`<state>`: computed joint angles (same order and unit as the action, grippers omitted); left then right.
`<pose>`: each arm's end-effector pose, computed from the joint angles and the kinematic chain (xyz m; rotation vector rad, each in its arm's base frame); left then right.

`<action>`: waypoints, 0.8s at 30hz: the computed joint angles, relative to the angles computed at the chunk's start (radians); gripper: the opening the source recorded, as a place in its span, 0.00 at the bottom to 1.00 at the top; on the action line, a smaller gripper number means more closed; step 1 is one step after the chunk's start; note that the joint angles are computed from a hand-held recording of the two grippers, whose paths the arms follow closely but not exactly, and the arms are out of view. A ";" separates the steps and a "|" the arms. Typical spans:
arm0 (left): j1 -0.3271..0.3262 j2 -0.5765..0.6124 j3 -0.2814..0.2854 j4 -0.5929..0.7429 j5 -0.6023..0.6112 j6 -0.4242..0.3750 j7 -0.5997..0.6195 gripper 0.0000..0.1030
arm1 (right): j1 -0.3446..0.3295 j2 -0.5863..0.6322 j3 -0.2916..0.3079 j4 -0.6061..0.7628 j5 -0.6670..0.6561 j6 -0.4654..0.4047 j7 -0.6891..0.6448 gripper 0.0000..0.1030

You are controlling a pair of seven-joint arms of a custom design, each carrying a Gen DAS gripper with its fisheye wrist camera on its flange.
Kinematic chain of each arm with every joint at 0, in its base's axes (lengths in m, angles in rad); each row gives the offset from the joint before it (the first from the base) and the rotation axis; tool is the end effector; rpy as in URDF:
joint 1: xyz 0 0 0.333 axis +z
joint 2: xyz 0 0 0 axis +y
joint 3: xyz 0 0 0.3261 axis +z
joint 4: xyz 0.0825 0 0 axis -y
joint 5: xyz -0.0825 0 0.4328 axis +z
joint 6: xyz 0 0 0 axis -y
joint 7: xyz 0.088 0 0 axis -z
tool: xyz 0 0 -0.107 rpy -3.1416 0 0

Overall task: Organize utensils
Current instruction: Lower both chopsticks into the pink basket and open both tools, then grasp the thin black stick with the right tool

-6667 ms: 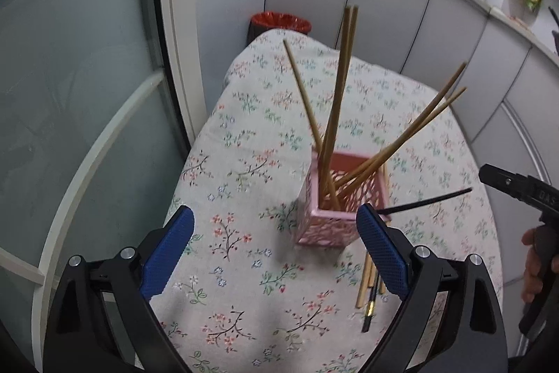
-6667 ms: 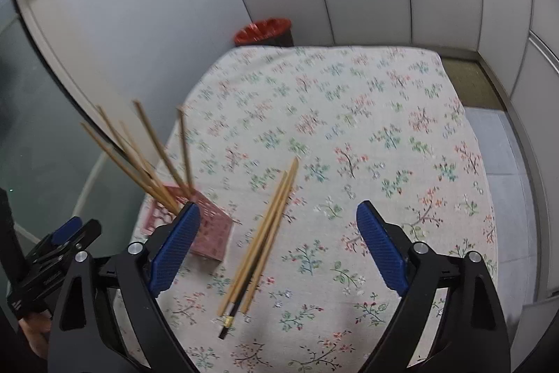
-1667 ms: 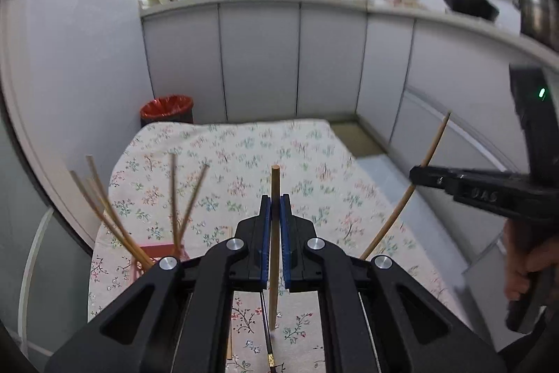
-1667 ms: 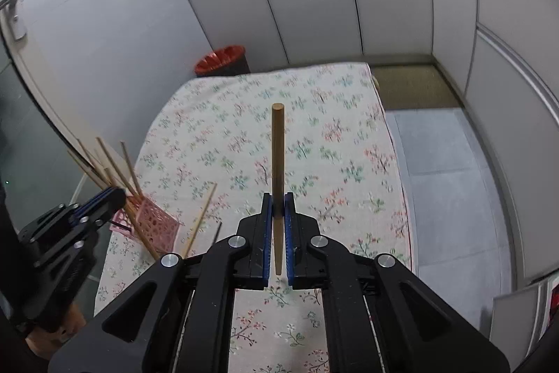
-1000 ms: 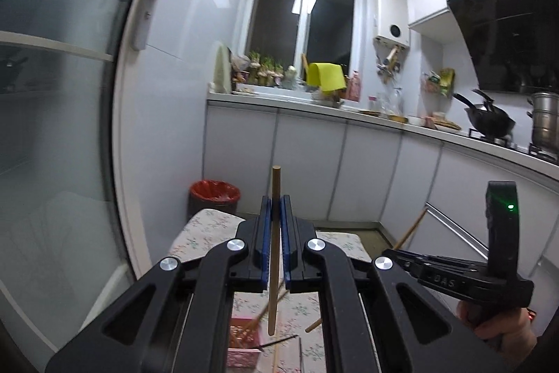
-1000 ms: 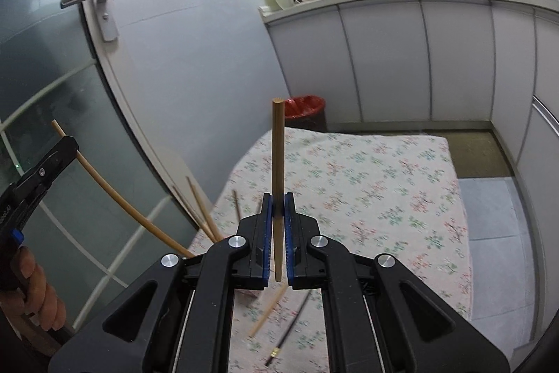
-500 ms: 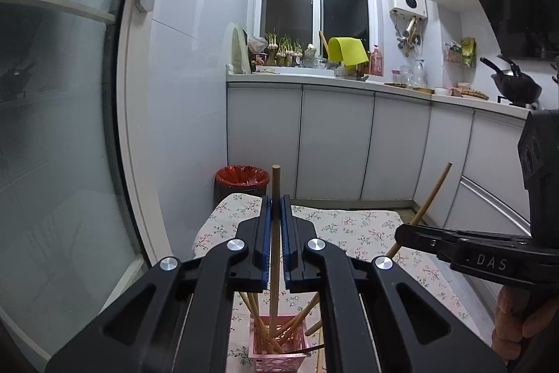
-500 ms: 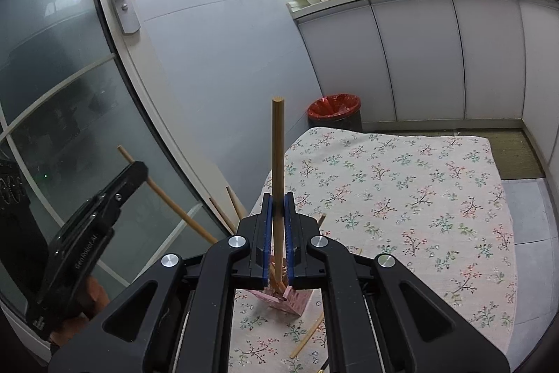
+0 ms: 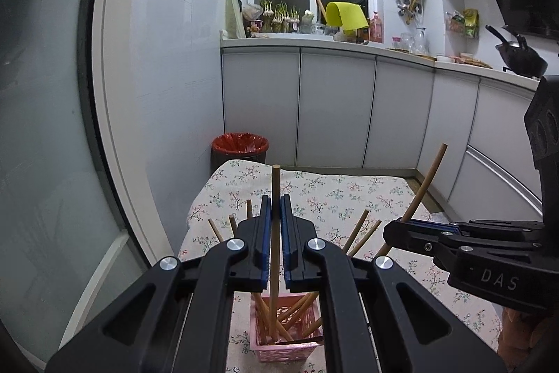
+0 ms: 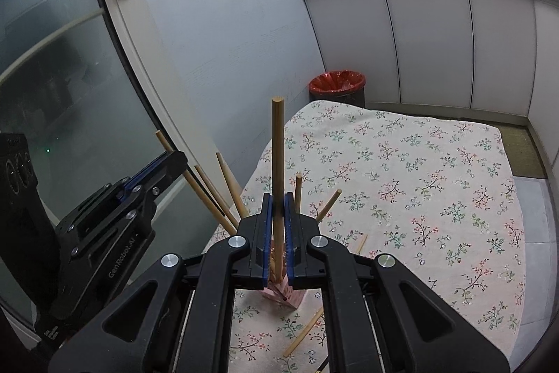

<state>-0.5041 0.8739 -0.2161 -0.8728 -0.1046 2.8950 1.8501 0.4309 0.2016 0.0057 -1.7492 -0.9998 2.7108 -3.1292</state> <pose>0.7229 -0.4945 0.5271 -0.9408 2.1046 -1.4044 0.6311 0.3269 0.5201 -1.2533 1.8449 -0.6740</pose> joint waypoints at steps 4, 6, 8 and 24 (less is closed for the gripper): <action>-0.004 0.000 0.011 0.001 0.004 -0.012 -0.020 0.06 | -0.003 0.008 -0.005 -0.003 0.010 0.020 0.006 0.08; 0.001 -0.013 0.005 -0.016 0.005 -0.017 -0.014 0.09 | -0.002 -0.001 -0.010 -0.015 -0.003 0.032 0.031 0.14; -0.004 -0.020 0.015 -0.017 0.013 -0.032 -0.021 0.29 | -0.002 -0.019 -0.015 -0.033 -0.031 0.046 0.070 0.19; 0.071 -0.115 -0.018 -0.132 -0.051 -0.299 -0.061 0.86 | -0.096 -0.206 0.068 -0.230 -0.026 -0.031 0.115 0.55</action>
